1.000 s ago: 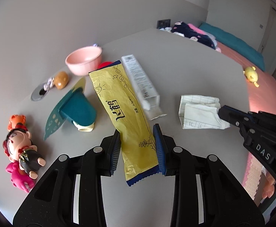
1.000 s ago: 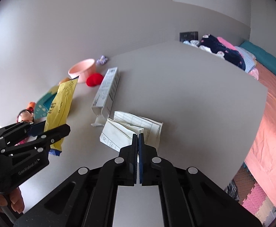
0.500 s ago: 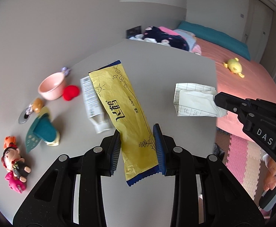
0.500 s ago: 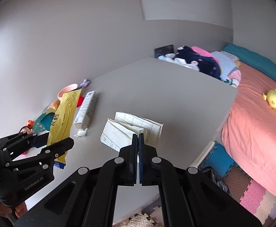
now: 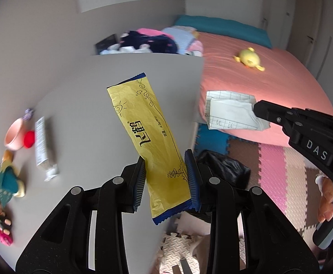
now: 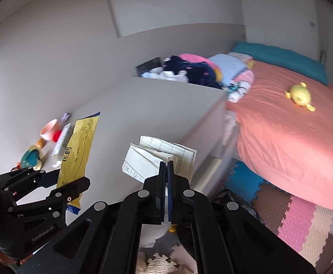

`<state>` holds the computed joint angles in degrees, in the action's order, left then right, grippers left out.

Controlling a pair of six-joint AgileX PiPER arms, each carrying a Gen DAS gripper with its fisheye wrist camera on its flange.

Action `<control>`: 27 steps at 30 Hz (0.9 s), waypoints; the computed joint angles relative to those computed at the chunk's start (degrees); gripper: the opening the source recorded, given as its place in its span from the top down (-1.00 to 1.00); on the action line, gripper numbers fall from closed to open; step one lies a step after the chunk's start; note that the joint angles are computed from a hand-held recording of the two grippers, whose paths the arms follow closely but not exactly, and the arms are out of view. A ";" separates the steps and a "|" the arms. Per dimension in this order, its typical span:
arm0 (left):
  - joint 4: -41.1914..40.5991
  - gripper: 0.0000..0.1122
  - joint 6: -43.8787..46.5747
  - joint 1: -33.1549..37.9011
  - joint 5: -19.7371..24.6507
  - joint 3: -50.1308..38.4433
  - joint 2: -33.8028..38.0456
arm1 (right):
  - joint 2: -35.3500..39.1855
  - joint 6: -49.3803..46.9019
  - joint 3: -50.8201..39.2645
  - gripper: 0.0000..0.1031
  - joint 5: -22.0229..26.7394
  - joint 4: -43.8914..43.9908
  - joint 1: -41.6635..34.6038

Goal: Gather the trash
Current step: 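Carry wrapper and paper to the trash bag and open both grippers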

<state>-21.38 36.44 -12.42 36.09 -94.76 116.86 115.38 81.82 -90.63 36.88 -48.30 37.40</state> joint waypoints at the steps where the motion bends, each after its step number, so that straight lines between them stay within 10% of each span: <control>1: 0.65 0.42 -0.51 -1.19 -0.06 -0.04 0.15 | -0.92 1.39 1.72 0.97 -0.25 -0.87 -0.24; 16: 4.12 0.23 -2.63 -10.22 5.32 -5.03 7.28 | -8.47 14.65 21.68 0.94 -7.12 -5.73 -8.26; 17: 4.92 -0.09 -3.15 -10.53 5.36 -5.42 7.90 | -8.14 15.22 21.99 0.47 -7.79 -5.20 -8.94; 18: 6.45 -0.72 -4.40 -11.07 3.11 -4.16 7.67 | -7.89 16.03 22.17 -0.73 -7.43 -4.93 -9.25; 20: 9.51 -0.73 -6.40 -11.78 -3.96 0.53 5.93 | -7.81 23.48 24.14 -0.95 -7.68 -9.17 -9.76; 27: 8.90 -0.73 -6.01 -10.49 -3.29 -0.06 6.62 | -7.13 30.84 25.90 -0.95 -6.87 -14.22 -10.01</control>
<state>-12.47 30.43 -22.91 32.81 -94.83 123.48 108.25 112.66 -64.72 30.02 -62.52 27.39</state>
